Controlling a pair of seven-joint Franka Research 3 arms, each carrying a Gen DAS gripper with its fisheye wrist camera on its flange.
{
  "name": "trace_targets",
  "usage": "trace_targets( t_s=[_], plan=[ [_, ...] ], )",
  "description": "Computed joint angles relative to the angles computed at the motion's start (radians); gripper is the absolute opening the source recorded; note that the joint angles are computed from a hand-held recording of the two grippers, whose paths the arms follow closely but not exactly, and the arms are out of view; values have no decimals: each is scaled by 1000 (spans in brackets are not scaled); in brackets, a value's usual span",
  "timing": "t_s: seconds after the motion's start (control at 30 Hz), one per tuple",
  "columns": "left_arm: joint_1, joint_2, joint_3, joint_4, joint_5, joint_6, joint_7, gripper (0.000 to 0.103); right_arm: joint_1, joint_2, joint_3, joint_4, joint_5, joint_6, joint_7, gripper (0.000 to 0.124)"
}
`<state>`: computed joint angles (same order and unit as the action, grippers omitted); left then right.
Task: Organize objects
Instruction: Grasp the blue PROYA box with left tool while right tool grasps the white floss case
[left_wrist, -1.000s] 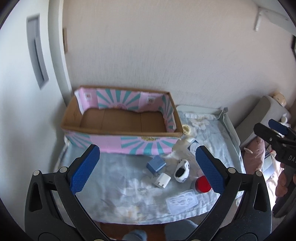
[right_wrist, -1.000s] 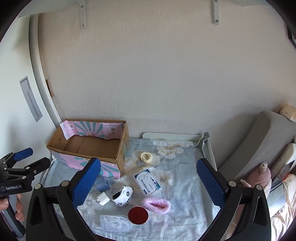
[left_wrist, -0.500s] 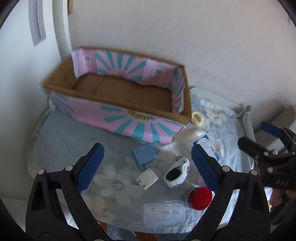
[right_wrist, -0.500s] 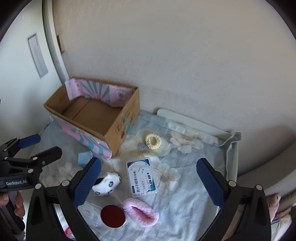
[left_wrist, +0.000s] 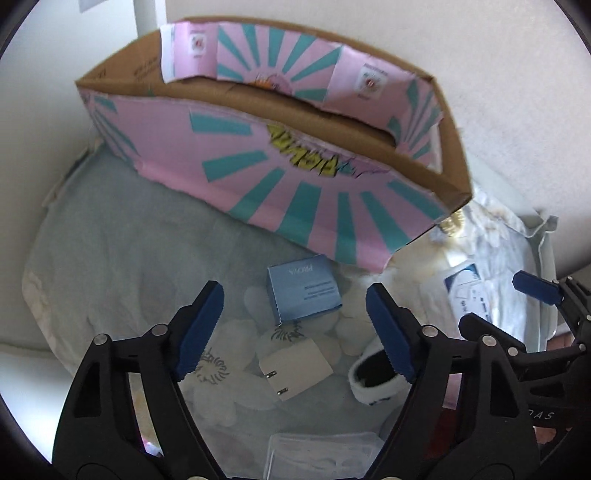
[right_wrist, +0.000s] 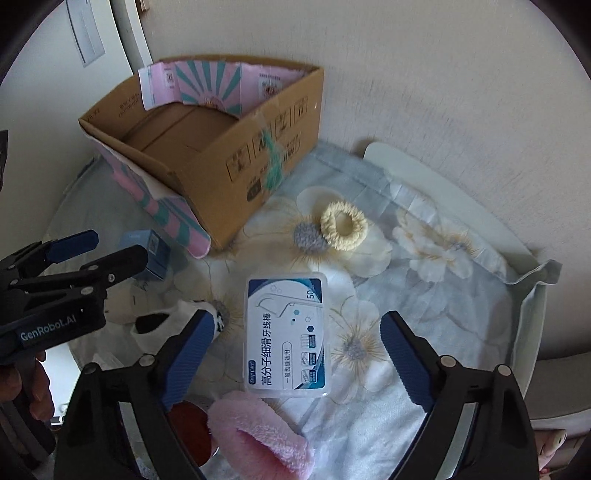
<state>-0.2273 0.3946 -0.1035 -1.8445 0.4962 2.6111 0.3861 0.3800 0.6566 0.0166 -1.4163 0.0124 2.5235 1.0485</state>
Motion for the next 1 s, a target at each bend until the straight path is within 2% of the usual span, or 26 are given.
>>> trace_targets(
  t_s=[0.1,0.17,0.4,0.47,0.67,0.77,1.0],
  plan=[
    [-5,22,6,16,5,-10,-9,72,6,35,-7,44,-9,-37,5,87],
    [-3,33,4,25,-2,-14,-8,67,7,52,-6,69,-11,-64,3,81],
    [-4,68,1,64,-10,-37,31,40,27,84,-25,115,-36,-113,31,63],
    [-18,73,12,76,10,-57,28,39,19,89,-16,126,-28,-136,31,55],
    [-13,57,19,48,31,-24,18,37,13,55,-11,75,-24,-94,37,55],
    [-7,42,22,28,38,7,15,36,2,51,-4,81,-6,-103,38,55],
    [7,-13,17,-2,57,16,50,36,-12,-13,12,33,26,-69,26,55]
  ],
)
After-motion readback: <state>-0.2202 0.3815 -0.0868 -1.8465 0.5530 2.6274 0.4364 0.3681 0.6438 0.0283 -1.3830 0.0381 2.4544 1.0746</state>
